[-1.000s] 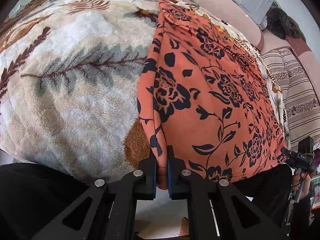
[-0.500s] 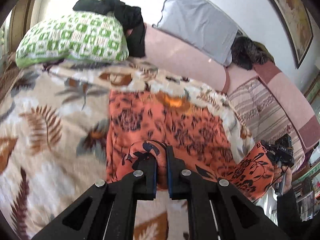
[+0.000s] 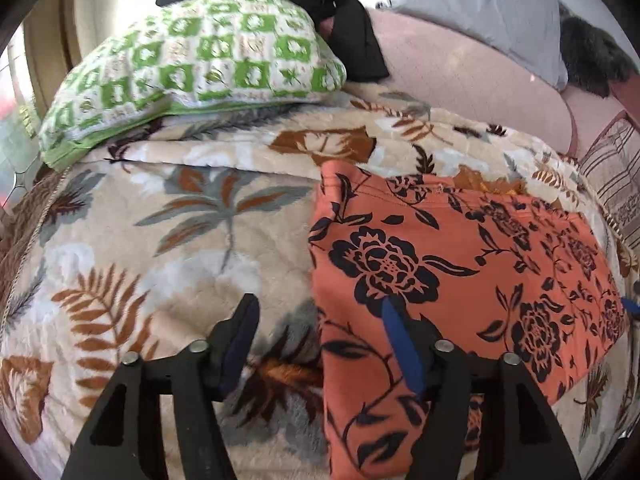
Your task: Fold small clothes
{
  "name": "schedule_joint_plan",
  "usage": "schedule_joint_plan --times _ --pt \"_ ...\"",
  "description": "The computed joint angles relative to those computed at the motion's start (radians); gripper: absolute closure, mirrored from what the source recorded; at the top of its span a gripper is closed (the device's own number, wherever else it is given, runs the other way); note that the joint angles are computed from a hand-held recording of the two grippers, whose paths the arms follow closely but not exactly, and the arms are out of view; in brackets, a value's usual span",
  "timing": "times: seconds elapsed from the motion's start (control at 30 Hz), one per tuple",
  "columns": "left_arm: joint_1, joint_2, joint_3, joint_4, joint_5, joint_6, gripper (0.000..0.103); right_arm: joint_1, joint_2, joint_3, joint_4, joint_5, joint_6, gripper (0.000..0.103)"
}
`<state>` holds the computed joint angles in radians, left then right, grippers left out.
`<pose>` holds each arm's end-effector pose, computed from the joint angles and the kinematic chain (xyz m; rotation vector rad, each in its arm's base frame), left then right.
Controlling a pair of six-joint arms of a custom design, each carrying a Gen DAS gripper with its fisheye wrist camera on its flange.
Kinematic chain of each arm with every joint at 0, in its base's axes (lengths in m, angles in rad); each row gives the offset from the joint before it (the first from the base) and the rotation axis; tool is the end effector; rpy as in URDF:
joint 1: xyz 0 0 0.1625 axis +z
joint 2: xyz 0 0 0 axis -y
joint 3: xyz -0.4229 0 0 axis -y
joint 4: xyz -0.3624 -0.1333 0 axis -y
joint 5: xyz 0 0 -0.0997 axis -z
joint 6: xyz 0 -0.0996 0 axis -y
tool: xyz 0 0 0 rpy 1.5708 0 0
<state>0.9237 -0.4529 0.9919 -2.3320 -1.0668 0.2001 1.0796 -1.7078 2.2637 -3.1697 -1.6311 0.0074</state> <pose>-0.3422 -0.7538 0.0984 1.0256 2.4608 -0.4420 -0.0699 -0.4006 0.4263 -0.6581 -2.4095 1.3751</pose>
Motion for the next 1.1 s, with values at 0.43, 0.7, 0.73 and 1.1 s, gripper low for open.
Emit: schedule_joint_plan --times 0.43,0.7,0.73,1.1 --pt "-0.020 -0.006 0.002 0.245 -0.133 -0.148 0.093 0.076 0.037 -0.083 0.294 -0.085 0.055 0.088" --pt "-0.068 -0.262 0.258 0.138 -0.218 -0.130 0.093 0.284 -0.200 0.046 0.291 -0.202 0.085 0.092" --pt "-0.061 -0.289 0.304 0.179 -0.235 -0.138 0.091 0.296 -0.235 0.084 0.293 -0.221 0.101 0.092" --pt "-0.028 -0.312 0.423 0.045 -0.161 -0.123 0.036 0.067 -0.396 0.314 0.137 -0.129 0.063 0.038"
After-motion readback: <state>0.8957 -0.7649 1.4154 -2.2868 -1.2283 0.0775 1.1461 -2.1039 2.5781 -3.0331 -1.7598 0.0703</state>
